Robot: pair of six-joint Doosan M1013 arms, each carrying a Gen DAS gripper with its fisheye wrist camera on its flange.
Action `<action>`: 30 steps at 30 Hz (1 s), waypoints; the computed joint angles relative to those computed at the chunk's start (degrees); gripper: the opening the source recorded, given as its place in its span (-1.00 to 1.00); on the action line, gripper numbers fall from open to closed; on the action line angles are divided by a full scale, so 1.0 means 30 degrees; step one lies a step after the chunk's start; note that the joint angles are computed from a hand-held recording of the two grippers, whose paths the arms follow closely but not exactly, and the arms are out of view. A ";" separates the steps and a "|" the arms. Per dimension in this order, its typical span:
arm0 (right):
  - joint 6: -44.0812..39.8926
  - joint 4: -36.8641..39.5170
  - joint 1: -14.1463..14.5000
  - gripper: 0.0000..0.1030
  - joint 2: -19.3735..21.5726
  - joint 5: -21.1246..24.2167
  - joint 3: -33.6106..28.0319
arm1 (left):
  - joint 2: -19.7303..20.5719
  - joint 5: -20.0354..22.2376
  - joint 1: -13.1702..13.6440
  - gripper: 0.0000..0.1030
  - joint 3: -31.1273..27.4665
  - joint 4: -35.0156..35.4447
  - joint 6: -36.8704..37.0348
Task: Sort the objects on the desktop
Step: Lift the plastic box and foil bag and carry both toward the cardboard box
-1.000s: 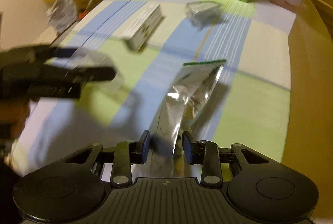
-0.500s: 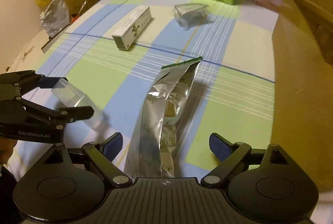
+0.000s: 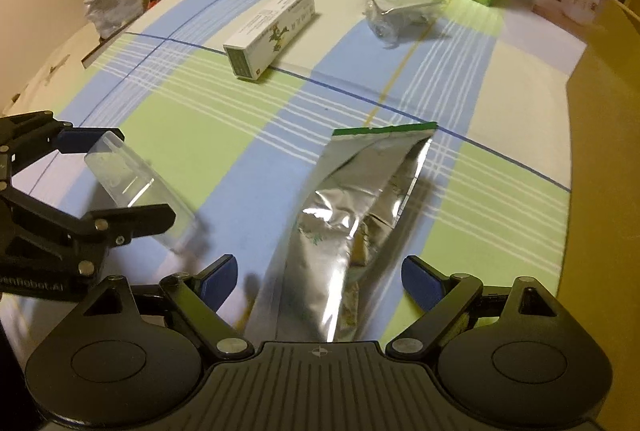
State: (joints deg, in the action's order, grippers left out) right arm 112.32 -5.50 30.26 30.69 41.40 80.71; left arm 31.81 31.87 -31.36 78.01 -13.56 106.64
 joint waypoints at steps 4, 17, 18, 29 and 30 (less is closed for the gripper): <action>-0.0202 -0.0072 0.0080 0.43 0.0218 0.0347 -0.0258 | -0.0036 -0.0272 0.0010 0.65 0.0146 -0.0262 0.0437; 0.0324 -0.1137 0.0221 -0.09 0.0341 0.0648 -0.0343 | 0.0026 -0.0248 -0.0087 0.66 0.0189 0.0312 -0.0025; 0.0384 -0.1216 0.0230 -0.14 0.0318 0.0624 -0.0328 | 0.0022 -0.0248 -0.0104 0.66 0.0188 0.0423 -0.0141; 0.2096 -0.2374 0.0242 -0.35 -0.0292 -0.0347 0.0313 | -0.0278 -0.1062 -0.0125 0.65 0.0346 -0.0046 0.0105; 0.2258 -0.2379 0.0217 -0.35 -0.0347 -0.0447 0.0370 | -0.0297 -0.1116 -0.0130 0.65 0.0342 -0.0194 0.0252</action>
State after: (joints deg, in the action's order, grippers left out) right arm 119.09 -12.64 30.91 29.65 40.06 81.82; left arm 30.92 28.52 -31.75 79.04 -14.14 107.39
